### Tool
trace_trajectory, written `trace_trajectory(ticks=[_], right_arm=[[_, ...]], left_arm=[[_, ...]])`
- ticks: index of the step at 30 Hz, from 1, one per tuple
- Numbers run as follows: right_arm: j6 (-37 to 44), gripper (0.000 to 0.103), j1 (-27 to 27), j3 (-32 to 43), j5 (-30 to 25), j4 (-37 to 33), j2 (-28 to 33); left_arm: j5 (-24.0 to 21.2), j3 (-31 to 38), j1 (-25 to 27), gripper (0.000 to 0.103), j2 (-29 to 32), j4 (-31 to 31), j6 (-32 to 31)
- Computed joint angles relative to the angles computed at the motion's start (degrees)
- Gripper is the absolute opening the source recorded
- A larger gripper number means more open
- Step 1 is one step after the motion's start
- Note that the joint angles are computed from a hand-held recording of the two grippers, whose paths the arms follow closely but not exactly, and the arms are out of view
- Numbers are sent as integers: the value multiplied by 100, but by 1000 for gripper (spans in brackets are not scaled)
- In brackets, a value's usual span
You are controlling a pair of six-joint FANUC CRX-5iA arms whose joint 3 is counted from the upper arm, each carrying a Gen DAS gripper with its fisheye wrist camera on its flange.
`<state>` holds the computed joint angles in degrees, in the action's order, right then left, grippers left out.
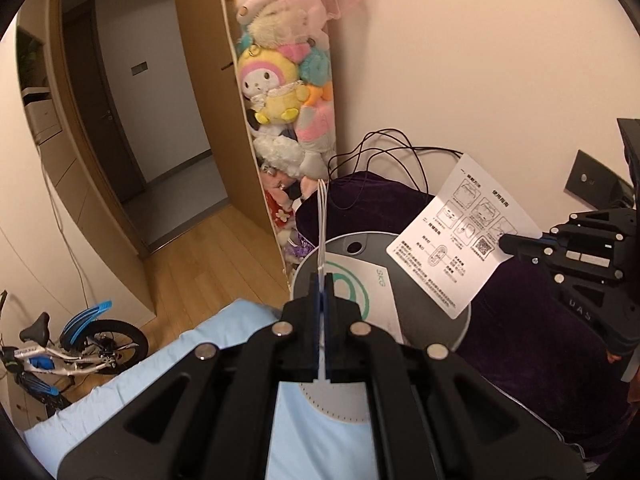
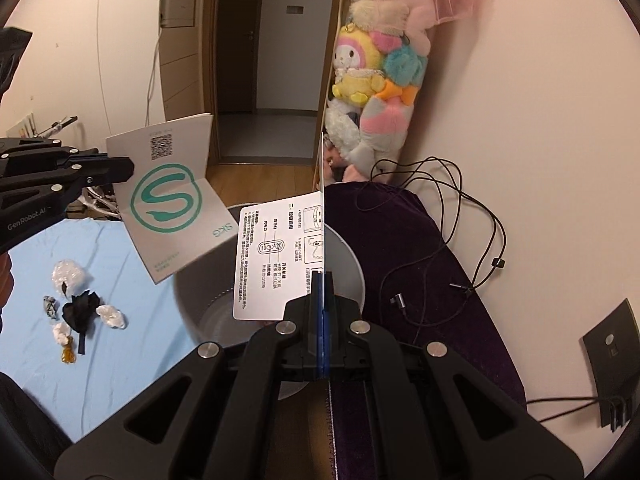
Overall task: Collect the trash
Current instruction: 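Carry the booklet and instruction sheet with both tools over the grey bin, then open both tools to drop the booklet and sheet into the bin, then move both open tools back over the bed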
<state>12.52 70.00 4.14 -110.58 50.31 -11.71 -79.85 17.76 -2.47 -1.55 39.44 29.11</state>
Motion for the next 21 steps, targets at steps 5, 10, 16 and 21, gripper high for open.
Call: trace_trajectory(ticks=[5, 10, 16, 21], right_arm=[[13, 1, -375, -191, 325, -301, -109], [-77, 45, -454, -403, 489, -275, -159], [-203, 45, -231, -357, 489, -178, -109], [-260, 46, 88, -142, 554, -131, 151]], left_arm=[[344, -22, -457, 6, 139, -466, 27], [248, 74, -599, 6, 314, -890, 230], [86, -38, -231, 7, 282, -775, 230], [146, -396, 370, 67, 24, -511, 15]])
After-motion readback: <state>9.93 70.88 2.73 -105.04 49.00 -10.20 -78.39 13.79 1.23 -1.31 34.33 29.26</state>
